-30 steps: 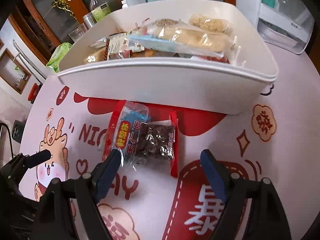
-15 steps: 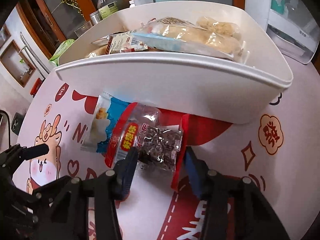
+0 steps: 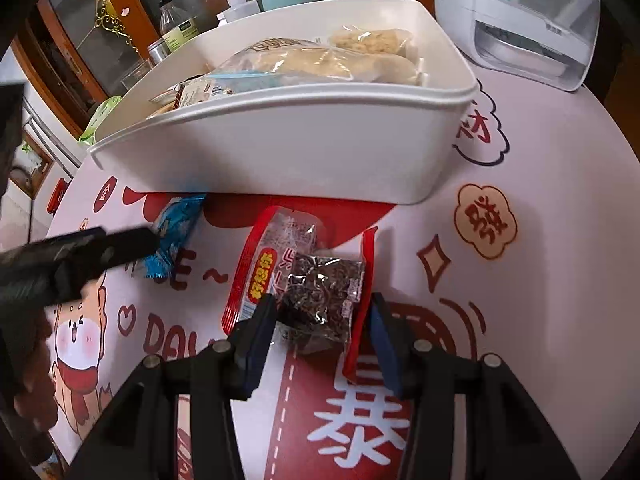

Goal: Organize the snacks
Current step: 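Grasp the blue-white wafer with the left tool while the right tool grasps the red chocolate packet, then carry both packets over the white tray and open both tools to release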

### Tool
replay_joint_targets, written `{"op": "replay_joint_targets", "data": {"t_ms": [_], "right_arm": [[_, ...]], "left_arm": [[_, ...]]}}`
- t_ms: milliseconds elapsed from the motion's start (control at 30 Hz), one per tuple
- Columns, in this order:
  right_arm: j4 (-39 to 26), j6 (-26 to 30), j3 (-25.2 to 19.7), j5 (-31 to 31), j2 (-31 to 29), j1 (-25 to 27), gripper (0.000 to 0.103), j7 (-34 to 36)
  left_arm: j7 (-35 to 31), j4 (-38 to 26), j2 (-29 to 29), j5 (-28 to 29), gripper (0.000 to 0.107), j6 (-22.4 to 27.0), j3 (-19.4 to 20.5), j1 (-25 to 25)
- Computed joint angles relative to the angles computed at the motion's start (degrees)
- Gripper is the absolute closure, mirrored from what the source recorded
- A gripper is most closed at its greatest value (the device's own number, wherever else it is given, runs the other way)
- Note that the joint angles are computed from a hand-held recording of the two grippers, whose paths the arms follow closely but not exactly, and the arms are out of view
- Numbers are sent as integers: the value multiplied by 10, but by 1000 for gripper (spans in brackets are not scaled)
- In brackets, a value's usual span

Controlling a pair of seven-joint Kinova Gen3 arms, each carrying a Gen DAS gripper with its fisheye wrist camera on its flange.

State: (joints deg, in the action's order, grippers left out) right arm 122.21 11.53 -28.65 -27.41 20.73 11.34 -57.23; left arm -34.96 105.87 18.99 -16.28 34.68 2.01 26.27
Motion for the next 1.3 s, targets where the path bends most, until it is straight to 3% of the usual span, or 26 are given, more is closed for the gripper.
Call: {"op": "replay_joint_targets", "data": {"t_ms": [133, 200, 233, 267, 333, 400, 667, 800, 1033, 1167, 1300], "right_arm": [[10, -5, -29, -16, 1, 34, 56, 16], [13, -5, -35, -20, 2, 40, 56, 20], [12, -4, -37, -21, 3, 43, 56, 22], [13, -3, -41, -23, 2, 46, 56, 25], [18, -2, -50, -29, 1, 59, 56, 36], [23, -1, -57, -36, -1, 67, 56, 44], [33, 15, -84, -86, -14, 94, 56, 94], [43, 28, -122, -145, -35, 135, 56, 155], [44, 95, -172, -281, -105, 217, 56, 295], [34, 155, -160, -349, -157, 241, 56, 364], [8, 201, -127, -375, -202, 232, 56, 386]], "left_arm": [[-6, -46, 41, 13, 13, 32, 2, -7], [-15, -54, 53, 25, 31, 36, 6, -14], [-12, -60, 59, 21, 31, 42, 2, -7], [-2, -62, 61, 8, 43, 44, -10, 10], [12, -79, 72, -20, 53, 69, -22, 35], [22, -81, 74, -39, 73, 76, -28, 49], [45, -27, 34, -30, 77, 48, -14, 46], [65, 16, -10, -39, 77, 40, -5, 49], [83, 31, -87, -67, 77, 84, 28, 34], [91, 5, -115, -94, 77, 122, 54, 34], [52, -24, -139, -103, 77, 150, 71, 15]]}}
